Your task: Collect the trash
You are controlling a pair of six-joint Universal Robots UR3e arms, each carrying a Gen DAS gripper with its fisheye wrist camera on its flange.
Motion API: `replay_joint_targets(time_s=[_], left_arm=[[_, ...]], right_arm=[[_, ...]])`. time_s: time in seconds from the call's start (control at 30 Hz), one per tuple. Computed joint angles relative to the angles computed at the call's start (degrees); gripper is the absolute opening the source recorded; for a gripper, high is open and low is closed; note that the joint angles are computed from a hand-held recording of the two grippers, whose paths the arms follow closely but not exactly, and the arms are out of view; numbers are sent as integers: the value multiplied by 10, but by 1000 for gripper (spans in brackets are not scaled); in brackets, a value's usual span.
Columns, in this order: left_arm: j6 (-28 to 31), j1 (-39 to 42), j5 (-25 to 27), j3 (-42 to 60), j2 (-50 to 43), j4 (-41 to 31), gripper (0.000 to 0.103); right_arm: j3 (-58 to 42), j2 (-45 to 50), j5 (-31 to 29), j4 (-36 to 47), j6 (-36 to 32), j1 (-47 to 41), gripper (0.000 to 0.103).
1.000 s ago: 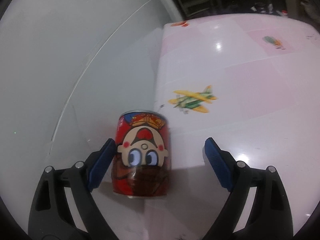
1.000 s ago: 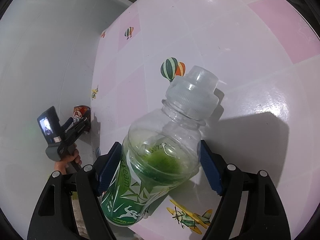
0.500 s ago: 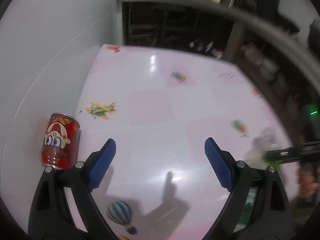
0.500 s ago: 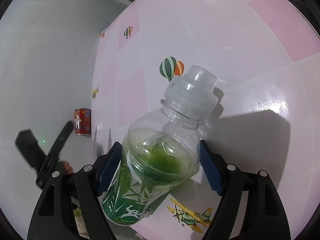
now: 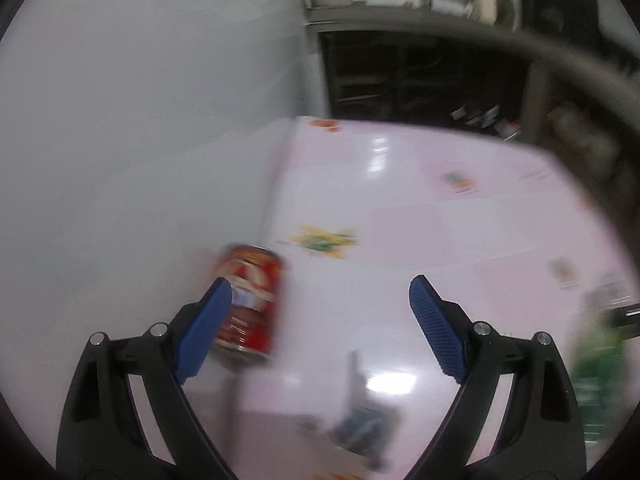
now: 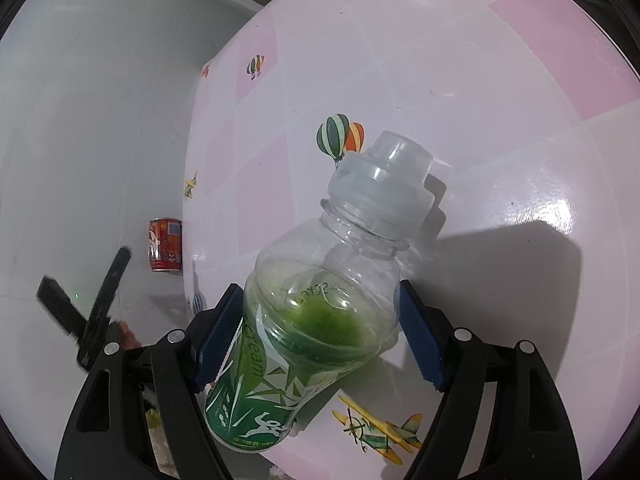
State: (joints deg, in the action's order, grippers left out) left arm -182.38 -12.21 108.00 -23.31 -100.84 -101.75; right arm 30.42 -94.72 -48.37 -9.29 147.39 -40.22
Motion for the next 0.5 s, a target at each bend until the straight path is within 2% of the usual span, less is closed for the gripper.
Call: replay_joint_targets(time_s=[0.13,0.23,0.27,0.3,0.4,0.47,0.5], left_arm=[[18,-25,165,97,-124,-80,84],[33,-38,224,78,-156,-86,84],[30,-33,216,98,-169,-104,84],[24,-19,181,112,-173,-119,85],[3,-1,147,73,-145,-94,87],[10,19,88,33,-102,-60,87],[19,35,43,30,-83,-57,87]], right_arm=[[7,-3,2,-7,9,8,75],[12,-5,4,-8,11,11,75],[12,-4,5,-8,11,12,75],[12,-4,6,-7,10,11,75],[11,-2,6,-8,9,9,75],[9,0,6,-4,3,7,75],[15,-1,9,-11,7,12,75]])
